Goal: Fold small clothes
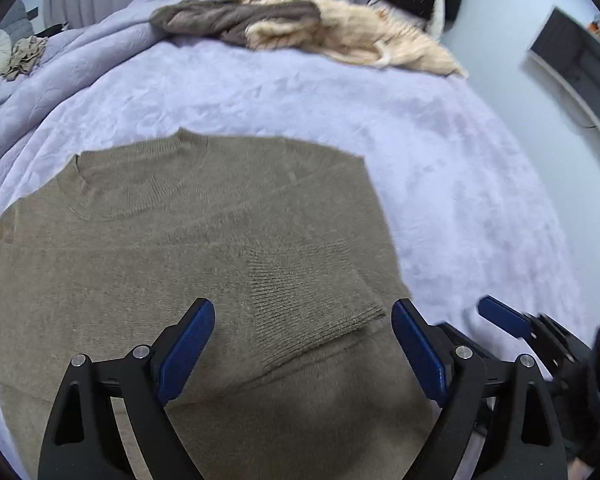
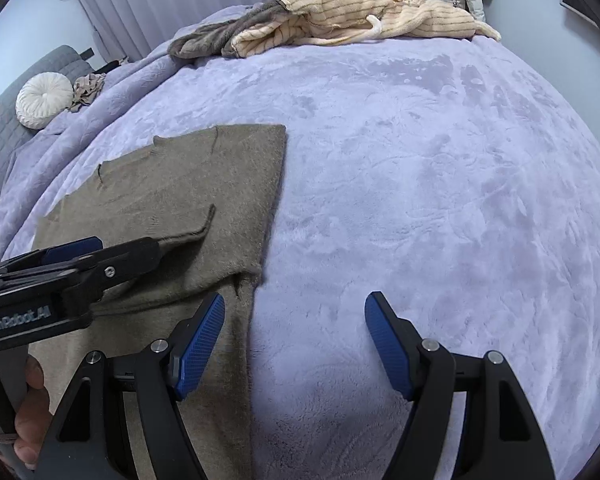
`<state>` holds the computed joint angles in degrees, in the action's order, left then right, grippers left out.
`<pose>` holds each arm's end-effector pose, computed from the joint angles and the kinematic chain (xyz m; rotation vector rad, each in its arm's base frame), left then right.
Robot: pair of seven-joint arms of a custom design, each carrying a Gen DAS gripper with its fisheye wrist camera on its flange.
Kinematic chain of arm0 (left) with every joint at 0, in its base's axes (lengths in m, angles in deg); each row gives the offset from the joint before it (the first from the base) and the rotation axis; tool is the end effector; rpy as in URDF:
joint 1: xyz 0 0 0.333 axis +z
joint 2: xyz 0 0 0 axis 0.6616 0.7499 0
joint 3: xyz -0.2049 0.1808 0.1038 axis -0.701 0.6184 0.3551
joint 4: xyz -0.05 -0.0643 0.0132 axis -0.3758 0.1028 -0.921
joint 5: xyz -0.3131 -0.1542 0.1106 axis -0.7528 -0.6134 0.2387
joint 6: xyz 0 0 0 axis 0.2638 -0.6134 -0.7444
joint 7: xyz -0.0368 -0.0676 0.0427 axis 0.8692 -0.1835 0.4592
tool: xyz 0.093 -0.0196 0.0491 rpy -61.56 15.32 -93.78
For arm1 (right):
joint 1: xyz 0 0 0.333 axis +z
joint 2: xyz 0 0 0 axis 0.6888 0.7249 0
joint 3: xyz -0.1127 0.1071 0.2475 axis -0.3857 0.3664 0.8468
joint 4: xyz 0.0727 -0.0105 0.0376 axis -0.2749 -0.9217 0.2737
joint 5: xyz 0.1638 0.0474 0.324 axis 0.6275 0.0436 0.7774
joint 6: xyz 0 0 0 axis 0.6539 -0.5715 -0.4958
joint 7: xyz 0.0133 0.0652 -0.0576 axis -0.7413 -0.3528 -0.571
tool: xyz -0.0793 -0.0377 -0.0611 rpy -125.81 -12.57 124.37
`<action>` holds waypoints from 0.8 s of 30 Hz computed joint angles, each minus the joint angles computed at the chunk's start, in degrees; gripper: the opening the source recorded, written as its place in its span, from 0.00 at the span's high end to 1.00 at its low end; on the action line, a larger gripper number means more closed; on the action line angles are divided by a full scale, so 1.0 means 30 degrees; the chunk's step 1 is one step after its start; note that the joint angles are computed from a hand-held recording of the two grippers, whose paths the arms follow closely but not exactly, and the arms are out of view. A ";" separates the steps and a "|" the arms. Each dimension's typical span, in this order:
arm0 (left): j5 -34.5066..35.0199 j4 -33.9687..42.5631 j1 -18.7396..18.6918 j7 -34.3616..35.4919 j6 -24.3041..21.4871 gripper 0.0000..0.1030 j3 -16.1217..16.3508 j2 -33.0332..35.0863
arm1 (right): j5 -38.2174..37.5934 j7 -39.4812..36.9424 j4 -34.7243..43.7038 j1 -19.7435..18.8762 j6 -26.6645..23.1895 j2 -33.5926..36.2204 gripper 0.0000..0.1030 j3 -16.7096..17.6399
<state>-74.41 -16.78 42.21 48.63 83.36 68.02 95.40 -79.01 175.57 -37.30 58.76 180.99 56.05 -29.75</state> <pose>0.6729 -0.1079 0.4071 -1.9308 2.1572 -0.8269 0.6370 0.1872 0.3842 -1.8442 1.8498 -0.3706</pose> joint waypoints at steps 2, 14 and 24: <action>-0.1028 -0.0634 0.0800 0.0867 0.0503 0.12 -0.0281 -0.0577 | 0.0018 -0.0227 0.0050 0.0026 0.0557 -0.0143 0.26 0.0133; 0.4139 -0.0464 0.1298 -0.4438 -0.0577 0.12 0.2884 0.0940 | 0.0687 -0.3017 0.7185 0.1558 -0.3222 0.4583 0.26 0.0919; 0.3393 -0.0307 0.2726 -0.3055 0.0151 0.12 0.2678 0.1059 | -0.0772 -0.1547 0.8450 0.2419 -0.4288 0.4921 0.26 0.0120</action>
